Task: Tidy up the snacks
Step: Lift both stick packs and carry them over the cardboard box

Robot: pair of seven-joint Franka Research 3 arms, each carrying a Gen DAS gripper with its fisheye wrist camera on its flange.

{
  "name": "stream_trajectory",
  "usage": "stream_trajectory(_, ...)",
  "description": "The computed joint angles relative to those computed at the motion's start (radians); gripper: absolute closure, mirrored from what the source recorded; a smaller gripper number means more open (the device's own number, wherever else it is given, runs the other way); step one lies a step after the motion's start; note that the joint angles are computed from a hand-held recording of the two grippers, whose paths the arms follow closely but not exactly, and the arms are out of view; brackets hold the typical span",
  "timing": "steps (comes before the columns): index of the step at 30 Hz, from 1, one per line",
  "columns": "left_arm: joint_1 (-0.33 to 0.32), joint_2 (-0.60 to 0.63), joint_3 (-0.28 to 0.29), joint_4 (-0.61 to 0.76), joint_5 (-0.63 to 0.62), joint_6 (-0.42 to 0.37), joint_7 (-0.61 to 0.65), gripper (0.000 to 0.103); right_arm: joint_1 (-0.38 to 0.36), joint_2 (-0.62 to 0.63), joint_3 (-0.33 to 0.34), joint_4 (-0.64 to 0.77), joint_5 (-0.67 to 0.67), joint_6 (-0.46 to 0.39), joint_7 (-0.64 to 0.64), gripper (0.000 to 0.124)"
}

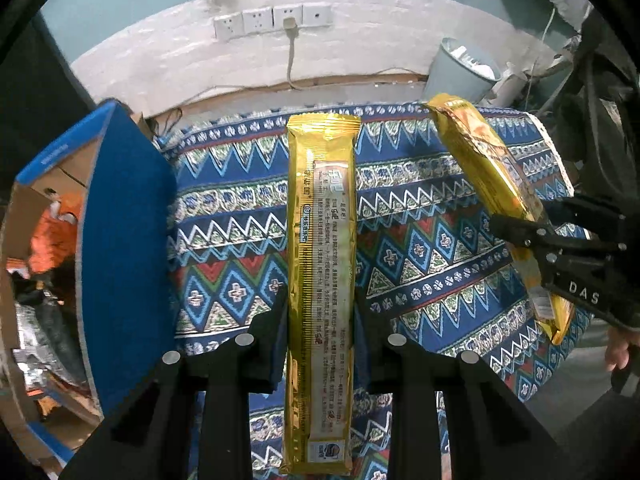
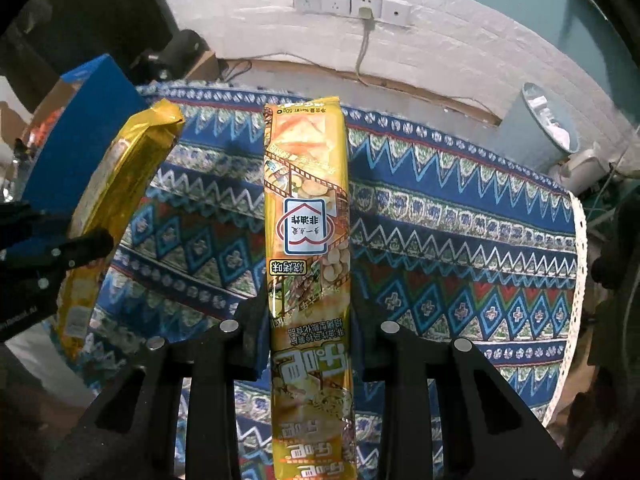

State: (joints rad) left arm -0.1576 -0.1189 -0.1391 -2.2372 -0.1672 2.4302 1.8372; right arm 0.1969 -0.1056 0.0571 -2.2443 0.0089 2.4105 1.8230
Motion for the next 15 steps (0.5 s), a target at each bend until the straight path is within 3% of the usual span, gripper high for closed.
stream_trajectory(15,-0.016,-0.124,0.04,-0.045,-0.017,0.026,0.057,0.075,0.026,-0.016,0.019,0.087,0.025,-0.006,0.003,0.094)
